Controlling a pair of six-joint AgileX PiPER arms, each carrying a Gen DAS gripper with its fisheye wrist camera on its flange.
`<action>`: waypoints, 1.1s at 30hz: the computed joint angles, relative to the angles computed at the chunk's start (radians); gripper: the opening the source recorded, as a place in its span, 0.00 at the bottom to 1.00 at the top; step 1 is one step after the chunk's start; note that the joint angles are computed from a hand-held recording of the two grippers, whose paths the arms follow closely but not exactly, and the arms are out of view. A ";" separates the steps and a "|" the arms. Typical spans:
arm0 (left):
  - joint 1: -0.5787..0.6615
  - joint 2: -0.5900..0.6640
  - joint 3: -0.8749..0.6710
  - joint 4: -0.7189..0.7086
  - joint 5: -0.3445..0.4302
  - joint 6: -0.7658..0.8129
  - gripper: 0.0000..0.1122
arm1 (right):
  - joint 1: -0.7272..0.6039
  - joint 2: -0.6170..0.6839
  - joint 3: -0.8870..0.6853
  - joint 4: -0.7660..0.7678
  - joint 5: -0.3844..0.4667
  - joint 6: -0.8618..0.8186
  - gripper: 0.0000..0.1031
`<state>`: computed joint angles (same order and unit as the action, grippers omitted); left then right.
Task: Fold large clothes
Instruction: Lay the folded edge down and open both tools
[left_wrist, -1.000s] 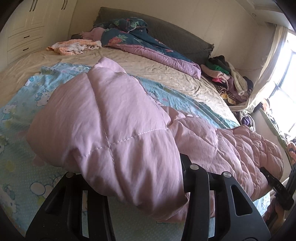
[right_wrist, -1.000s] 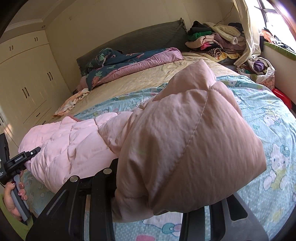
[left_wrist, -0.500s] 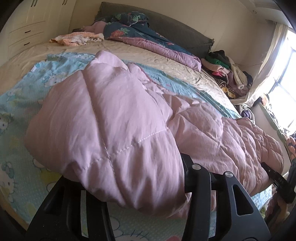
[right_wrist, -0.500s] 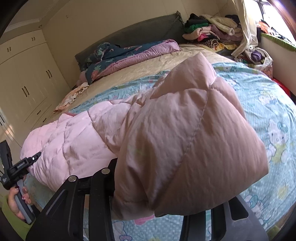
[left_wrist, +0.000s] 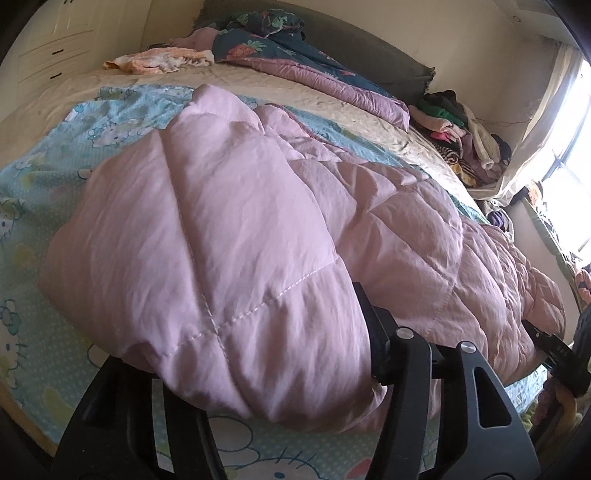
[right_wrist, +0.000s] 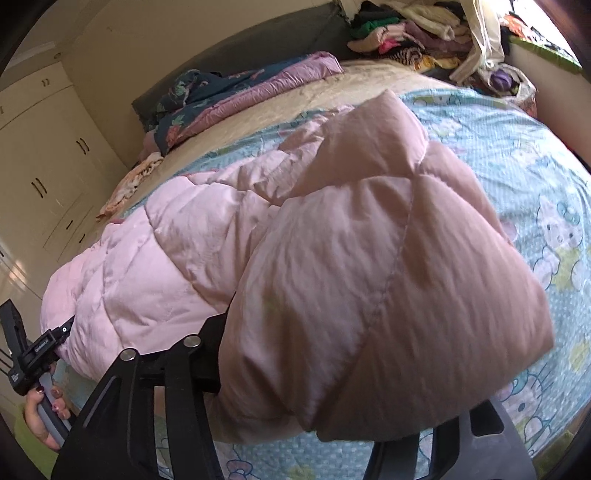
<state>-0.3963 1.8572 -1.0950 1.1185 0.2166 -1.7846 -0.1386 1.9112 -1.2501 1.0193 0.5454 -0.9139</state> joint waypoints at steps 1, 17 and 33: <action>0.003 0.003 -0.002 -0.012 -0.002 0.012 0.46 | 0.000 0.015 -0.016 -0.028 0.006 0.035 0.56; 0.012 -0.033 0.029 -0.261 0.013 0.210 0.77 | -0.051 -0.036 0.061 -0.072 0.012 0.104 0.95; -0.122 -0.284 0.179 -0.052 0.262 -0.029 0.83 | -0.139 -0.343 0.325 0.073 -0.093 -0.145 0.96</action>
<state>-0.5182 1.5727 -0.9164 1.0669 0.4782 -1.8132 -0.2778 1.5677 -0.9250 1.0922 0.4522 -1.0591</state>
